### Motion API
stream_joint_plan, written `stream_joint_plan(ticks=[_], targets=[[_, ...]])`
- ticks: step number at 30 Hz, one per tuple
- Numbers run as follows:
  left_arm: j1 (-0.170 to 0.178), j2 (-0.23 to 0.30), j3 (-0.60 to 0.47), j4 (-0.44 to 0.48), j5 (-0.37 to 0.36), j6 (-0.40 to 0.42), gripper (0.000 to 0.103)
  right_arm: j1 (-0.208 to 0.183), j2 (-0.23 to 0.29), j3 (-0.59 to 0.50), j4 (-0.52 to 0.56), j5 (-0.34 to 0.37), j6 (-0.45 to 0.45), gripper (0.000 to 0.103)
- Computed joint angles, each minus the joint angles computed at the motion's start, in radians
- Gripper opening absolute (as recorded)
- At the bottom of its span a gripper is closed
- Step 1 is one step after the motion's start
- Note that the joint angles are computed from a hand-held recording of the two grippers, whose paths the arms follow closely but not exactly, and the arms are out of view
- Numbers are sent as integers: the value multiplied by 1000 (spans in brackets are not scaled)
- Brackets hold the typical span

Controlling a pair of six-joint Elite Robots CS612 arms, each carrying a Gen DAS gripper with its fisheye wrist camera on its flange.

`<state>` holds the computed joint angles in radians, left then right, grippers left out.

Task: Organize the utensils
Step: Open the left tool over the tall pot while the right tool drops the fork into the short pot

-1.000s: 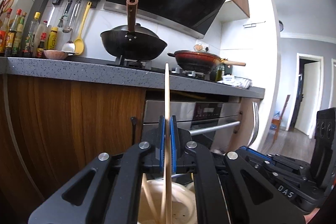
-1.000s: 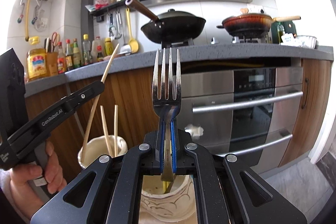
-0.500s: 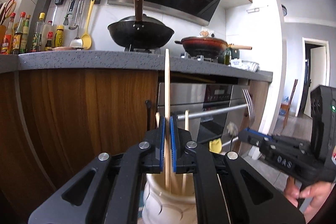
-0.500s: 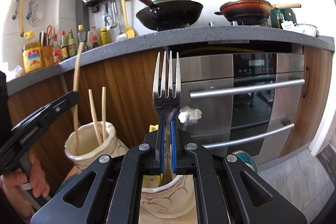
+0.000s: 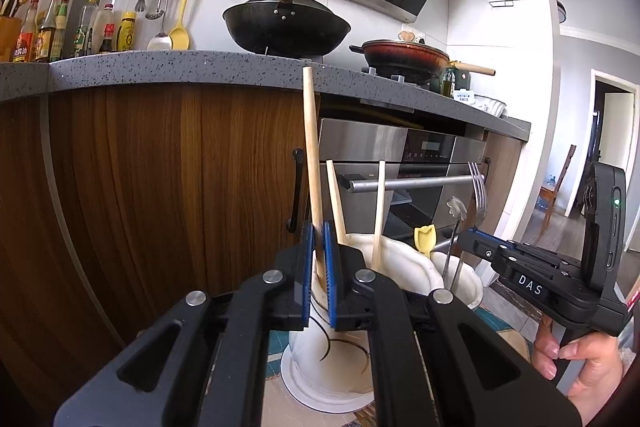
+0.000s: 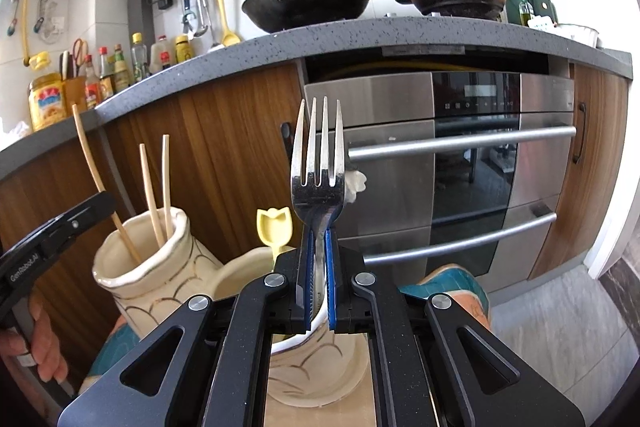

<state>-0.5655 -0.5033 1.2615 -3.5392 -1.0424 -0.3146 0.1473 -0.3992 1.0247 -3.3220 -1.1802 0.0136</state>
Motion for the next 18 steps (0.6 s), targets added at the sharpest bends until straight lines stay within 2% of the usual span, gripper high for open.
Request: stream_joint_plan(ticks=[3, 7, 11, 15, 18], targets=[[0, -1, 0, 9, -1, -3, 6, 1, 0, 0, 7, -2, -3, 6], [0, -1, 1, 6, -1, -8, 16, 3, 1, -1, 13, -4, -9, 6], [-1, -3, 2, 9, 3, -9, 16, 4, 2, -2, 15, -9, -11, 6], [-3, -6, 11, -15, 8, -9, 26, 5, 2, -2, 13, -16, -13, 7], [-4, -12, 20, -21, 9, -7, 26, 5, 2, -1, 9, -19, -13, 12]])
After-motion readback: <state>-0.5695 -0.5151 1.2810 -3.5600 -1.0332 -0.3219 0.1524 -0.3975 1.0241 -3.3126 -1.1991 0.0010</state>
